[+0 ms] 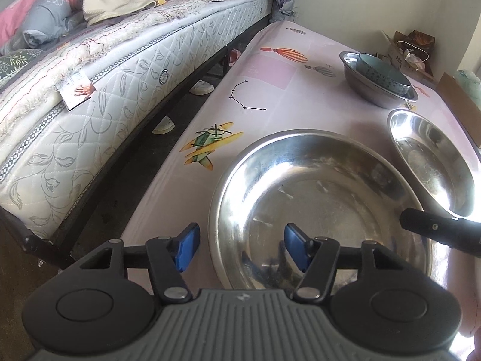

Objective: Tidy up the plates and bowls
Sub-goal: 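Move both grippers toward the large steel basin's rim, then close both grippers on opposite sides of the large steel basin's rim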

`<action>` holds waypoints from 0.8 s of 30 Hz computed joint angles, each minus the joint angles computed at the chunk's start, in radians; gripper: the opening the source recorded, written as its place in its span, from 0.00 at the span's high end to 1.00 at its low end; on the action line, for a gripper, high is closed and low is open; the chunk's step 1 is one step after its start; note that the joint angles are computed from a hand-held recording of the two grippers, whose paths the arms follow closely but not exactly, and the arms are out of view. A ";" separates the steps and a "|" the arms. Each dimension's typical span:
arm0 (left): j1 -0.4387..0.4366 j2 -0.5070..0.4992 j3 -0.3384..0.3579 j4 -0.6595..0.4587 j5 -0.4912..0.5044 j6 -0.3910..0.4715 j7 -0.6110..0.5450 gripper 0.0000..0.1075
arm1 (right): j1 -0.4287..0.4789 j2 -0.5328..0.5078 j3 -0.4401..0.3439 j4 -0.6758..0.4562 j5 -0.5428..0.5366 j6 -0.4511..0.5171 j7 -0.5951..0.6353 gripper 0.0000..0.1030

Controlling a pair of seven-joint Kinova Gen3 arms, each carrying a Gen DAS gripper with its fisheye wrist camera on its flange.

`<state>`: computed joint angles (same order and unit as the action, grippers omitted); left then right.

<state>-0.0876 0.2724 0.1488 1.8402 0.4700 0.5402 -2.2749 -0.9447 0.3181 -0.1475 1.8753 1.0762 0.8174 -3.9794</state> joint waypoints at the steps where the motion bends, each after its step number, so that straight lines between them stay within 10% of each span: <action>1: 0.001 0.000 0.002 -0.001 -0.003 0.004 -0.004 0.46 | 0.002 0.001 -0.001 -0.002 0.002 -0.004 0.008 0.64; 24: -0.069 -0.087 -0.057 0.060 0.140 0.209 -0.247 0.47 | -0.073 -0.034 -0.045 -0.045 -0.144 0.066 0.135 0.62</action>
<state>-0.1568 0.1852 0.0917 1.9005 0.6100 0.7495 -2.5217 -1.0178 0.2845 -0.1930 1.8307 0.9323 0.8837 -3.8447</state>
